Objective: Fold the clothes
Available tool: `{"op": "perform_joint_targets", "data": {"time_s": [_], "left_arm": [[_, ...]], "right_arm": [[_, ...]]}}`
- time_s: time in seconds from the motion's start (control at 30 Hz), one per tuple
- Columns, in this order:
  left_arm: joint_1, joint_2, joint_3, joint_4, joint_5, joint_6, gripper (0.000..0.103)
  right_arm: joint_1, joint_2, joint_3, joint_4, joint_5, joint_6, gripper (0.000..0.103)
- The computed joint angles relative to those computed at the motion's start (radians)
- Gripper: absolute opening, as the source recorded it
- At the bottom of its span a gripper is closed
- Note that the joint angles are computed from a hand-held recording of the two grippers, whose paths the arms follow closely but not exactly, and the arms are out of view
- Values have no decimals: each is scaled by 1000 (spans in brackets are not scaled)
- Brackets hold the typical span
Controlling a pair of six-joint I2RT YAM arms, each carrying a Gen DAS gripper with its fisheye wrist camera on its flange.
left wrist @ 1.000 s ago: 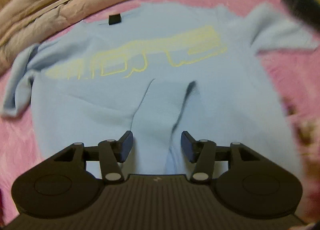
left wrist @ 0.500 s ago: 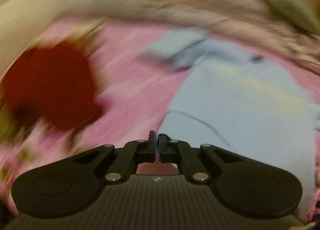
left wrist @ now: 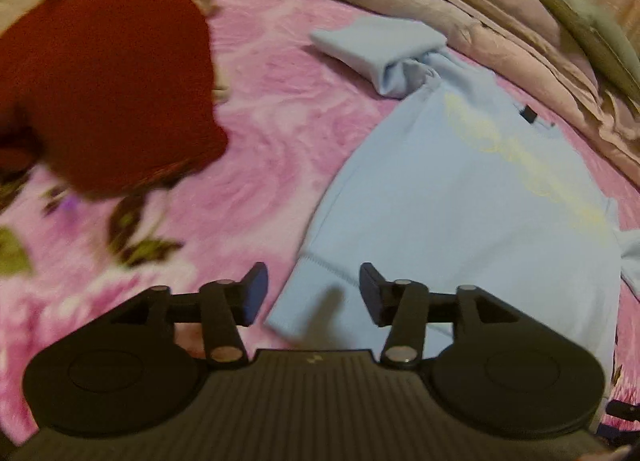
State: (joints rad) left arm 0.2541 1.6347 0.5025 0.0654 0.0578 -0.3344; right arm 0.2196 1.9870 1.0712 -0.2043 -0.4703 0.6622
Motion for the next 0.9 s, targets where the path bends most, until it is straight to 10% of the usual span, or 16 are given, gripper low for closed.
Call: {"op": "perform_joint_targets", "data": {"time_s": [0.13,0.17,0.2,0.23,0.33,0.6,0.83,0.9], "left_arm": [[18,182,73,60,69,51,49],[0,192,75,65,47,68,40],[-8,189,73,69,41,84,29],[1,168,59,69,61,68,13],[31,74,3,58,141,11,4],[-272,-418,-226,-141,147,-314,5],[-669,-199,-174,-170,-89,-564,9],[-667,-207,-113,-268,-111,-531,11]], "right_arm": [[37,68,39,56,22,32,58],[43,83,65,37,28,26,14],[38,95,96,-3,22,5,5],[25,107,132,-57,9,-27,5],[-15,112,230,-210,-10,-156,4],[-175,-19,367,-520,37,-476,4],[-195,65,328,-599,184,-545,5],[-226,39,294,-568,152,-513,30]]}}
